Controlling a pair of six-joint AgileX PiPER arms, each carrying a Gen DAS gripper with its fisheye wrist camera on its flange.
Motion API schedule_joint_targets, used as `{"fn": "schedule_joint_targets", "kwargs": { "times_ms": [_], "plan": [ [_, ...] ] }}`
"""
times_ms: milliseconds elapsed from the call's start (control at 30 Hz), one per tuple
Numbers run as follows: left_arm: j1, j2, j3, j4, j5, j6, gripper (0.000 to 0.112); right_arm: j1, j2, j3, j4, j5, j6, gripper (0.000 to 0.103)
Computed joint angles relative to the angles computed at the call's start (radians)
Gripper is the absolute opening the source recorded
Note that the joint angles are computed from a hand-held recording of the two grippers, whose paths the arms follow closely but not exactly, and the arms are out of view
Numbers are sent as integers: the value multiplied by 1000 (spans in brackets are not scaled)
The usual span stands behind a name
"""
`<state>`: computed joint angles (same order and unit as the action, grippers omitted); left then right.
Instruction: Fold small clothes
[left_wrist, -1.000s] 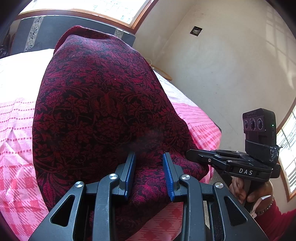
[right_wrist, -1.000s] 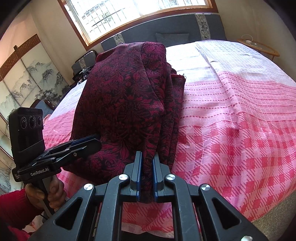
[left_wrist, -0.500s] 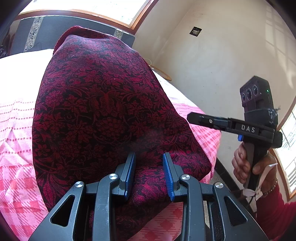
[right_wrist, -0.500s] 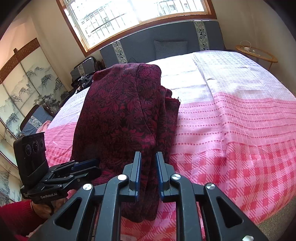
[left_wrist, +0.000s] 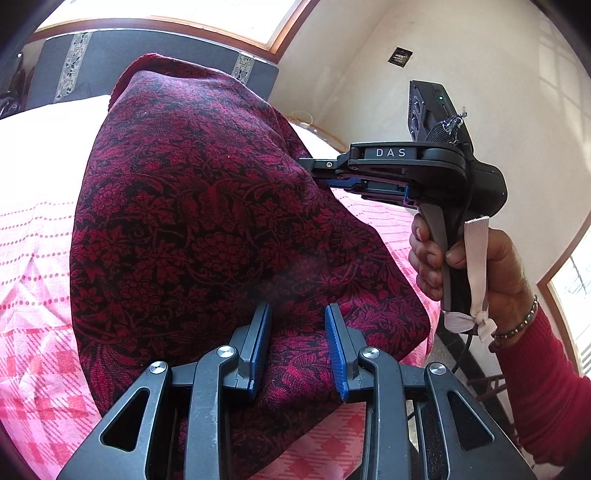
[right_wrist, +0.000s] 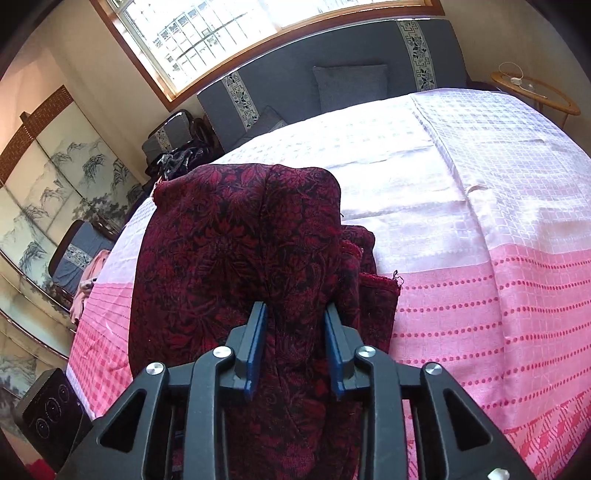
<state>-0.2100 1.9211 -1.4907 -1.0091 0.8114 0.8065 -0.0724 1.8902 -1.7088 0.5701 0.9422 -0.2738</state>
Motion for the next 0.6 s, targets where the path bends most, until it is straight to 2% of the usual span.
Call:
{"fn": "schedule_joint_targets", "kwargs": {
  "times_ms": [300, 433, 533, 600],
  "plan": [
    [-64, -33, -22, 156, -47, -127, 32, -46, -77, 127, 57, -41, -45, 9],
    [-82, -50, -18, 202, -62, -170, 33, -59, -58, 134, 84, -41, -45, 9],
    [-99, -86, -14, 277, -64, -239, 34, -56, -47, 132, 94, -45, -50, 11],
    [-89, -112, -24, 304, -42, -272, 34, -73, -49, 141, 152, -45, -84, 16]
  ]
}}
